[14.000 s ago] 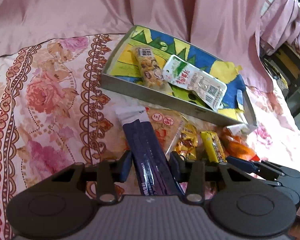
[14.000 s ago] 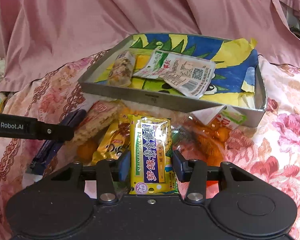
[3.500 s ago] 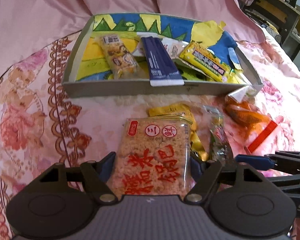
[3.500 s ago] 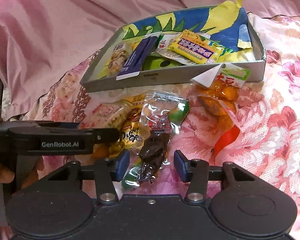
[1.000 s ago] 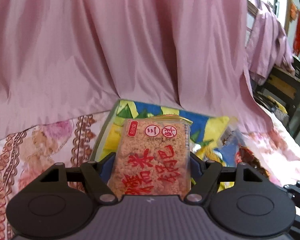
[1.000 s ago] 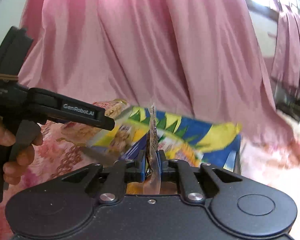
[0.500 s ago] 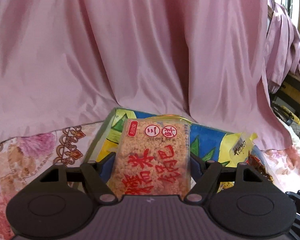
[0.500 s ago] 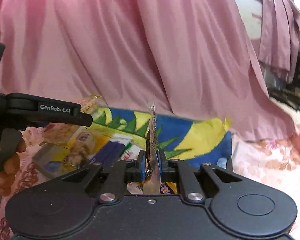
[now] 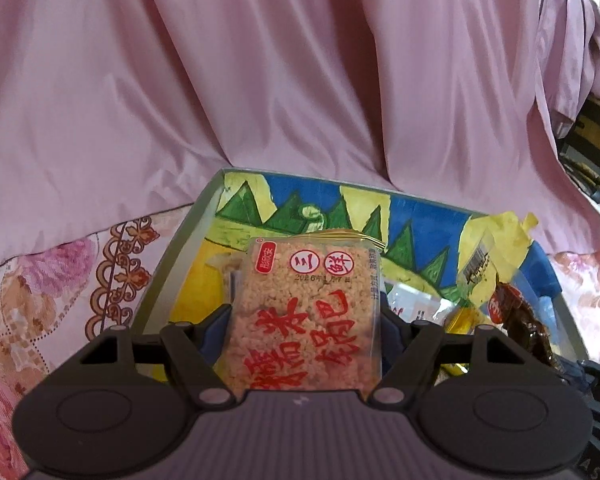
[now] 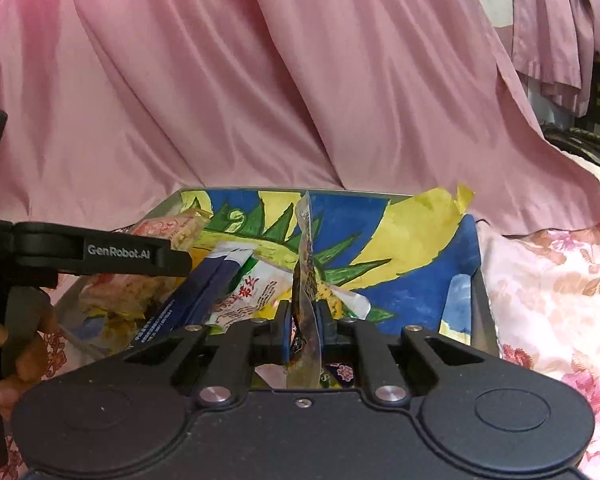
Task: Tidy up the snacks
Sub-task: 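Carry the rice cracker packet with the left tool over the tray while the right carries the jerky, then open the left gripper over the tray while the right gripper releases the jerky packet there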
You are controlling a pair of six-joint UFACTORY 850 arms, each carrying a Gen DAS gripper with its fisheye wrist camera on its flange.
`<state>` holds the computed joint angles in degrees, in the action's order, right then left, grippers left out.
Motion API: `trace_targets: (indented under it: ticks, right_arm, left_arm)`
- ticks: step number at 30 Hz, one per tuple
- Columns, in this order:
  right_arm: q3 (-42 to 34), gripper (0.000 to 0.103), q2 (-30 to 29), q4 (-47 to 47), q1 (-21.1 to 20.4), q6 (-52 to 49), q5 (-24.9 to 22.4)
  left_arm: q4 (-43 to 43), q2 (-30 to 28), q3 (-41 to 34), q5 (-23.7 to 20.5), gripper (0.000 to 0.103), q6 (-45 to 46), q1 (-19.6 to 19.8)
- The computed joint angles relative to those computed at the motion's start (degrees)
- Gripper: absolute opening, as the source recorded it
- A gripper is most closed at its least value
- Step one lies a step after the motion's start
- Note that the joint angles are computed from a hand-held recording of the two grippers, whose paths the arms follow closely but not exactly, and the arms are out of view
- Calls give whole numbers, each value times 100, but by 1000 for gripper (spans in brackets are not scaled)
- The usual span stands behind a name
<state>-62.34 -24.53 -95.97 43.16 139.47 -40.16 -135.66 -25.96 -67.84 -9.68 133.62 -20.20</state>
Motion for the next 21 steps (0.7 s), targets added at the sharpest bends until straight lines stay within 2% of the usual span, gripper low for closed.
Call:
trace_targets:
  ticks: [2,5,9,11,17,21]
  right_arm:
    - [14,13,10,-78,-18,59,80]
    - [11,13,6,-58,-37,51,124]
    - [18,14,10,53,-64,29,185]
    - [24,17,14,122,-80,35,206]
    - [44,28,42,346,-127,22,283]
    - [48,31,74,498,-115,-66,213]
  left_arm:
    - [-17,-16,-4,26,77,33,-13]
    - [-713,-22,19,75,78,808,-55]
    - [-1102,-33,2,165,78,1183,-84]
    - [-1102,-46,-17,191,78,1188,-94]
    - [-1918,-21,35,210,84,2104,-154]
    - [-1297,-1,37,232,87,1454,-148]
